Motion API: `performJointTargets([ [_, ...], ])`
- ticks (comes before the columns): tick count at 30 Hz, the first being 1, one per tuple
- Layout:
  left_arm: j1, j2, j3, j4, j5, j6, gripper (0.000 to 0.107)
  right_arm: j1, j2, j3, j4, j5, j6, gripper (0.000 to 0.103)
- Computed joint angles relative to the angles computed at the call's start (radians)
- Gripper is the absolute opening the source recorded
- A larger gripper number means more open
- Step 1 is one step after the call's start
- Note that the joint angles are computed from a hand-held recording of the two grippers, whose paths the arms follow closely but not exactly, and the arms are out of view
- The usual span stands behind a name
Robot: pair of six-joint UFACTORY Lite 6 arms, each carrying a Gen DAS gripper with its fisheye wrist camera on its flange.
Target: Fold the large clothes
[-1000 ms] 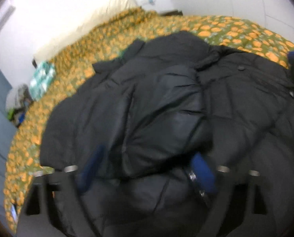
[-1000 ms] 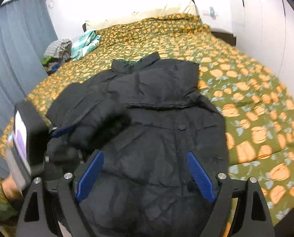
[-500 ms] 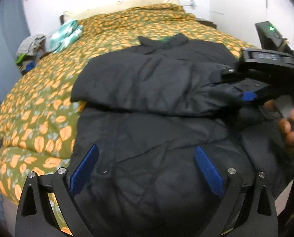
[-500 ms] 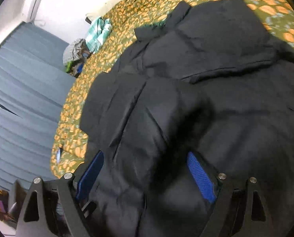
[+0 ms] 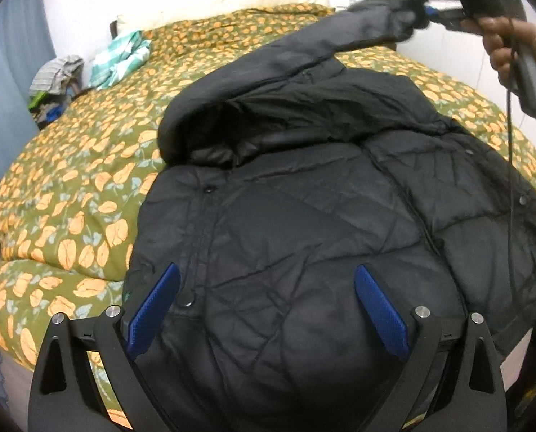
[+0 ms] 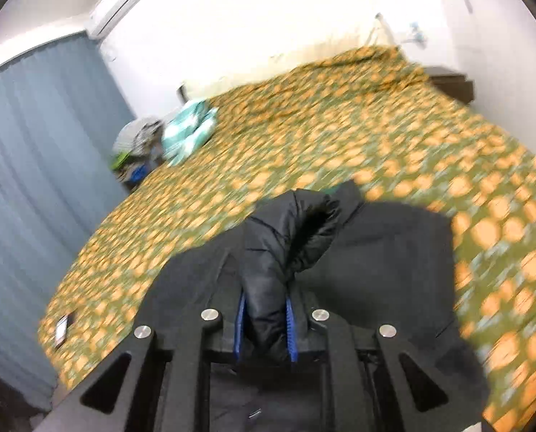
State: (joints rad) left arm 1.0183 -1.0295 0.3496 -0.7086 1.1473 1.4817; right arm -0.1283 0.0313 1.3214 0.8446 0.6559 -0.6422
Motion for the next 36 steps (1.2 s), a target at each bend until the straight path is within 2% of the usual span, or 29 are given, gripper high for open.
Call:
performJointTargets([
  [4,-0.064,0.018,-0.002,0.022,-0.053,-0.048,0.098,-0.124,0.061,-0.051,0.022,-0.015,-0.127,0.018],
  [9,-0.178,0.038,0.001,0.078,-0.117,-0.156,0.098,-0.191,0.183,-0.171,0.028,-0.096,-0.239,0.018],
  [12,-0.248,0.073,0.028,0.112,-0.166,-0.238,0.098,-0.169,0.218,-0.227,0.067,-0.148,-0.278,0.031],
  [13,-0.263,0.109,0.054,0.112,-0.182,-0.255,0.098,-0.162,0.212,-0.241,0.052,-0.158,-0.26,0.039],
  [14,-0.274,0.153,0.089,0.104,-0.194,-0.267,0.098,-0.153,0.21,-0.234,-0.005,-0.154,-0.2,0.054],
  [16,-0.297,0.275,0.182,0.064,-0.224,-0.281,0.098,-0.172,0.175,-0.242,-0.049,-0.131,-0.182,0.065],
  [18,-0.343,0.433,0.317,0.007,-0.269,-0.315,0.098,-0.179,0.069,-0.302,-0.095,-0.171,-0.168,0.065],
  [20,-0.408,0.603,0.465,-0.034,-0.3,-0.362,0.098,-0.194,-0.054,-0.369,-0.068,-0.199,-0.229,0.065],
  [22,-0.493,0.772,0.6,-0.057,-0.341,-0.396,0.098,-0.2,-0.094,-0.354,0.028,-0.131,-0.34,0.064],
  [24,-0.598,0.941,0.718,-0.047,-0.44,-0.439,0.094,-0.173,-0.083,-0.323,0.071,-0.063,-0.397,0.064],
  [26,-0.671,1.089,0.806,-0.018,-0.51,-0.478,0.083,-0.124,-0.058,-0.318,0.091,-0.064,-0.418,0.065],
  [28,-0.733,1.227,0.878,0.071,-0.573,-0.57,0.082,-0.101,-0.019,-0.331,0.129,-0.089,-0.457,0.064],
  [30,-0.764,1.375,0.959,0.169,-0.585,-0.68,0.083,-0.067,0.091,-0.303,0.114,-0.119,-0.427,0.064],
  [32,-0.751,1.469,1.004,0.141,-0.568,-0.673,0.085,-0.056,0.186,-0.271,0.115,-0.114,-0.424,0.064],
  [36,-0.758,1.441,0.994,0.192,-0.562,-0.701,0.084,-0.051,0.187,-0.318,0.181,-0.158,-0.517,0.064],
])
